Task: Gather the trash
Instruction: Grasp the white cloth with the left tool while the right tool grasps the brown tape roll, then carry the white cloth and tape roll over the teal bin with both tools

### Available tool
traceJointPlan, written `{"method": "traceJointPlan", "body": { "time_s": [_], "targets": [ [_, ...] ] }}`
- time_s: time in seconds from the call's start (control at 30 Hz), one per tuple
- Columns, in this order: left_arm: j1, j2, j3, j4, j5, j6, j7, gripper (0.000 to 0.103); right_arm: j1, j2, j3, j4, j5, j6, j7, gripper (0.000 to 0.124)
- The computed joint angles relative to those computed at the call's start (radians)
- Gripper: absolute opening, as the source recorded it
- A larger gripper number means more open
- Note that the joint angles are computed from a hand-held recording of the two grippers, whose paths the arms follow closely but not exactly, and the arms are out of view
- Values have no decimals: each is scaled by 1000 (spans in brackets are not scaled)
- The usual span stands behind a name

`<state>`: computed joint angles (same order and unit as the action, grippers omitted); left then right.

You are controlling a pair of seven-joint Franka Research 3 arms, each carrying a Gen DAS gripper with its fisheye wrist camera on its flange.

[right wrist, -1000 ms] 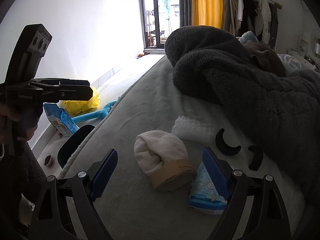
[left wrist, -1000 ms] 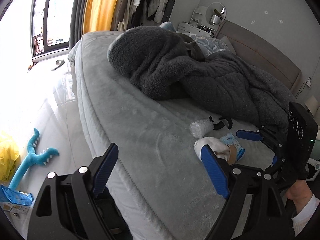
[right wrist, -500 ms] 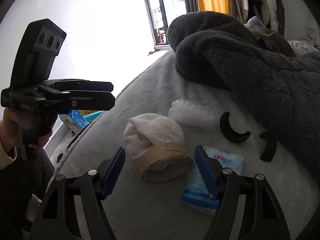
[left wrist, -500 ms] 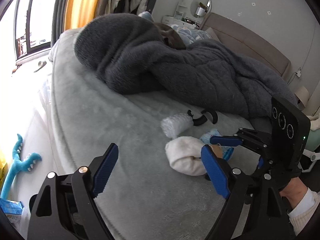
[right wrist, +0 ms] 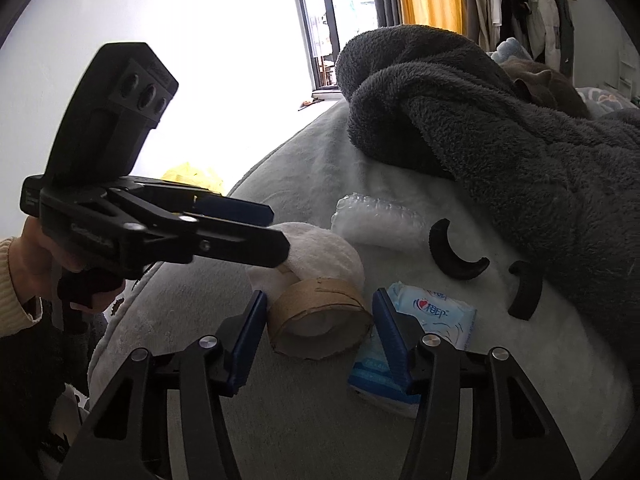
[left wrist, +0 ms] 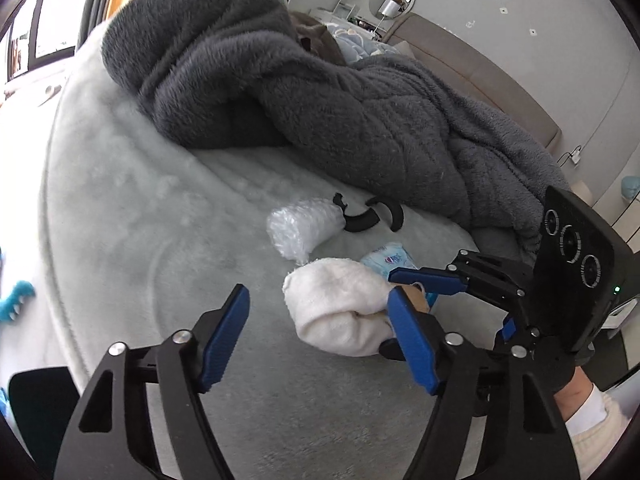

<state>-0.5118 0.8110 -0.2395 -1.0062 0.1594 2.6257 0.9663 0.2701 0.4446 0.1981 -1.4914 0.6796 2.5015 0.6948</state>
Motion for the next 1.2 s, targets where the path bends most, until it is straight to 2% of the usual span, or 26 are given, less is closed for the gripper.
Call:
{"method": "traceJointPlan", "body": {
  "time_s": [0.23, 0.4, 0.5, 0.6, 1.0, 1.2],
  "targets": [
    [25, 81, -79, 92, -104, -6, 73, 51, -1, -26, -11, -35, -14, 2, -7, 55],
    [13, 95, -75, 113, -134, 5, 100, 36, -2, -34, -17, -45, -22, -1, 2, 55],
    [5, 94, -65, 112, -131, 19, 104, 32, 1, -37, -21, -46, -34, -2, 9, 55],
    [-1, 69, -50, 81, -115, 40, 103, 29, 4, -41, -22, -46, -43, -2, 14, 55],
    [27, -132, 10, -207, -7, 166, -27, 28, 45, -47, -29, -38, -117, -12, 61, 54],
    [3, -232, 73, -327, 121, 171, -115, 28, 76, -48, -41, -25, -167, 1, 150, 54]
  ]
}}
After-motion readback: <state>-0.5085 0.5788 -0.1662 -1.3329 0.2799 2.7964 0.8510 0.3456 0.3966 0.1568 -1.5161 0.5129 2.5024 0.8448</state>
